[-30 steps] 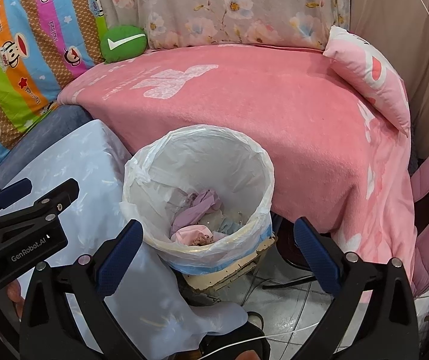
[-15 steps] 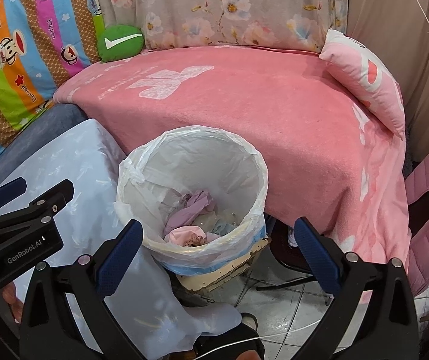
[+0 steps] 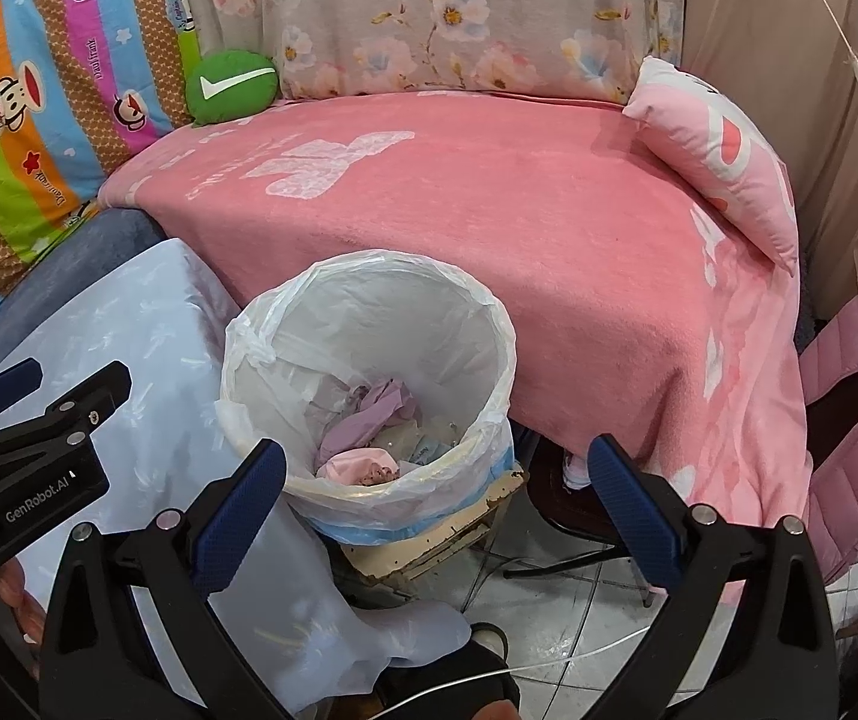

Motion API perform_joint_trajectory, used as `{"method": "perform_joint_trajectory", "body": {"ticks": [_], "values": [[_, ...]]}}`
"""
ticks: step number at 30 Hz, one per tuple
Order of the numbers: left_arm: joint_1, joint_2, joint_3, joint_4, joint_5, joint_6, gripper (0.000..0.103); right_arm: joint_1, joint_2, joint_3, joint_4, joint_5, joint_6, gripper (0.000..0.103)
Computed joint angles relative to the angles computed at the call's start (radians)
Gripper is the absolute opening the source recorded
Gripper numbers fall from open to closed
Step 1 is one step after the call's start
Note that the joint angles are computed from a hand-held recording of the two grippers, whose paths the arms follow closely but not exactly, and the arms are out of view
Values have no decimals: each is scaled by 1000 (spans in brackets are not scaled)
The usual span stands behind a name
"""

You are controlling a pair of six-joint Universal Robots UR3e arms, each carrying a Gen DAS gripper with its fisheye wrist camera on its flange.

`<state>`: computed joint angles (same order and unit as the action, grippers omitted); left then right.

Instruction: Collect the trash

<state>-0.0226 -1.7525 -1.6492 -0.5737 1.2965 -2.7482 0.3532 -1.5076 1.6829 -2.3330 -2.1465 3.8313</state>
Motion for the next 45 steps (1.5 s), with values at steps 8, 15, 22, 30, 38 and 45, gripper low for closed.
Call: {"method": "perform_joint_trajectory", "body": {"ticks": [8, 15, 22, 30, 38, 45], "values": [[6, 14, -16, 0, 1, -6, 86, -1, -2, 3, -1, 0, -2, 97], [13, 23, -30, 11, -9, -14, 89, -2, -6, 9, -1, 4, -2, 97], [11, 17, -21, -1, -4, -19, 89, -1, -7, 12, -2, 3, -1, 97], [11, 14, -18, -9, -1, -15, 89, 2, -10, 23, -5, 2, 5, 97], [10, 14, -21, -9, -2, -11, 89, 5, -13, 36, -10, 0, 13, 97], [9, 15, -38, 14, -5, -16, 89, 0, -16, 40, -13, 5, 11, 97]]}}
